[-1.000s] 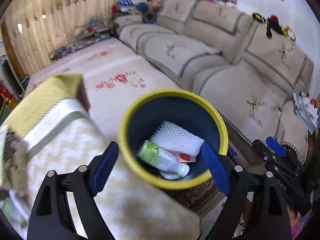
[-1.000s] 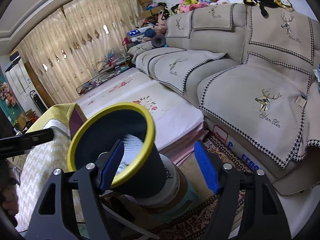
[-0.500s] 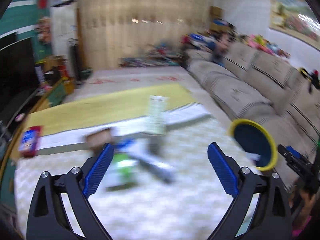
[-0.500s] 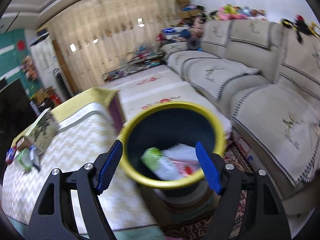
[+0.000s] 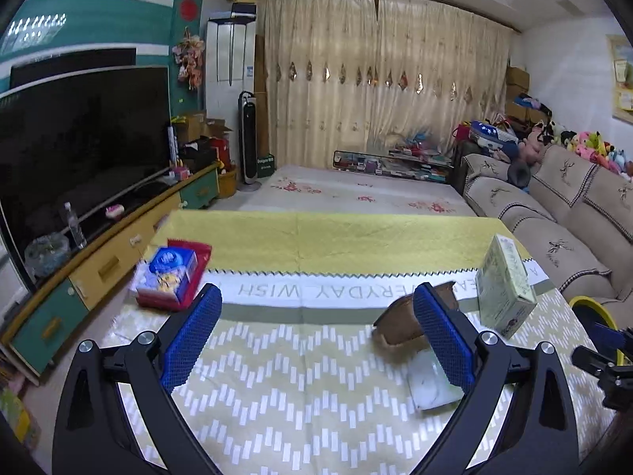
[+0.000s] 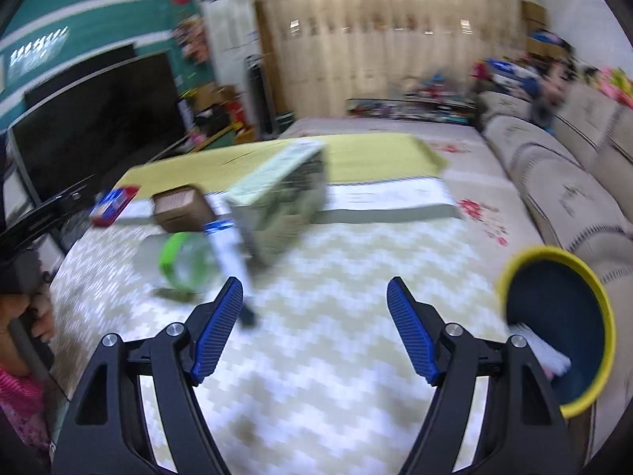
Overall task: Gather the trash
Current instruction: 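Move the right tool to the table and grasp the white toothpaste tube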
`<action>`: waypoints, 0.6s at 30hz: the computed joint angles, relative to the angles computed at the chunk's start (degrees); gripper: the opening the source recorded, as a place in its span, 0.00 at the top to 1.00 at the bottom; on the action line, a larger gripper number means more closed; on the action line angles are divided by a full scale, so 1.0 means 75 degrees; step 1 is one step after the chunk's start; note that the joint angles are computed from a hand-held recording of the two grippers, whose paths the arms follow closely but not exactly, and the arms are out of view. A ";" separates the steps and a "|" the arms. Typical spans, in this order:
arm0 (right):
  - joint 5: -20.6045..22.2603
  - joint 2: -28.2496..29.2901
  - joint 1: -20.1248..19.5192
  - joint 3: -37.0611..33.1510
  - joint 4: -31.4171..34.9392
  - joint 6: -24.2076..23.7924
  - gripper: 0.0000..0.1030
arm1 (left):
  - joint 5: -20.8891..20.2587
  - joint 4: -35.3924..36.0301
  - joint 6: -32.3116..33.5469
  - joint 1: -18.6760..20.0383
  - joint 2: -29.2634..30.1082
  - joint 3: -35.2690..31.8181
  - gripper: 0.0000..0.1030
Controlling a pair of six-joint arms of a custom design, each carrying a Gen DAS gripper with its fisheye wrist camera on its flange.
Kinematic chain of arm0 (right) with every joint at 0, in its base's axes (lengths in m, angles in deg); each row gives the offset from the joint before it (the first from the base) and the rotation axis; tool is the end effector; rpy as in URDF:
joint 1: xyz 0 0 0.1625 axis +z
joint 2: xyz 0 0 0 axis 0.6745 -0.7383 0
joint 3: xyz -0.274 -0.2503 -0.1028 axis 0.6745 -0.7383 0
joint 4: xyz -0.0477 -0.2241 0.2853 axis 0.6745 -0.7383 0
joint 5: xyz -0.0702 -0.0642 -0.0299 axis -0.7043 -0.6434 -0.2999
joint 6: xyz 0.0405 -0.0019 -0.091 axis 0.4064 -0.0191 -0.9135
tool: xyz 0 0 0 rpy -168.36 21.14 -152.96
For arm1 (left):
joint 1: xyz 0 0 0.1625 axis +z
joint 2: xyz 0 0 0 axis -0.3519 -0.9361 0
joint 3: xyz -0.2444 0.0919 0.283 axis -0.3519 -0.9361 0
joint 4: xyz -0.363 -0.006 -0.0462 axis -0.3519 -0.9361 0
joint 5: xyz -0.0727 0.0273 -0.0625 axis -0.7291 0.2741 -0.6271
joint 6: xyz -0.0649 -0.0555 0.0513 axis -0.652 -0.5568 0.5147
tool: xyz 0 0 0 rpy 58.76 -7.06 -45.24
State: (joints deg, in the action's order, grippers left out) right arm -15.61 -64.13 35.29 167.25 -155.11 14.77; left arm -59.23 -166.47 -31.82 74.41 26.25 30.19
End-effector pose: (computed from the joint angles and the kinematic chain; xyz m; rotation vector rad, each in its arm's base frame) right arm -0.0017 -0.6430 0.1798 1.1117 -2.4781 0.6967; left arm -0.1516 -0.5936 0.0783 0.0088 1.8709 -1.3511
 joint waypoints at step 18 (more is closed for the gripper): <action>-0.0744 0.0904 0.0341 -0.0783 0.1076 0.0109 0.69 | -0.0290 0.0826 -0.1413 0.0434 -0.0051 0.0256 0.06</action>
State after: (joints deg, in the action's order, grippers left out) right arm -21.19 -57.35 37.85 161.38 -147.04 15.60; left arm -61.40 -160.28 -42.42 77.67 25.87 32.11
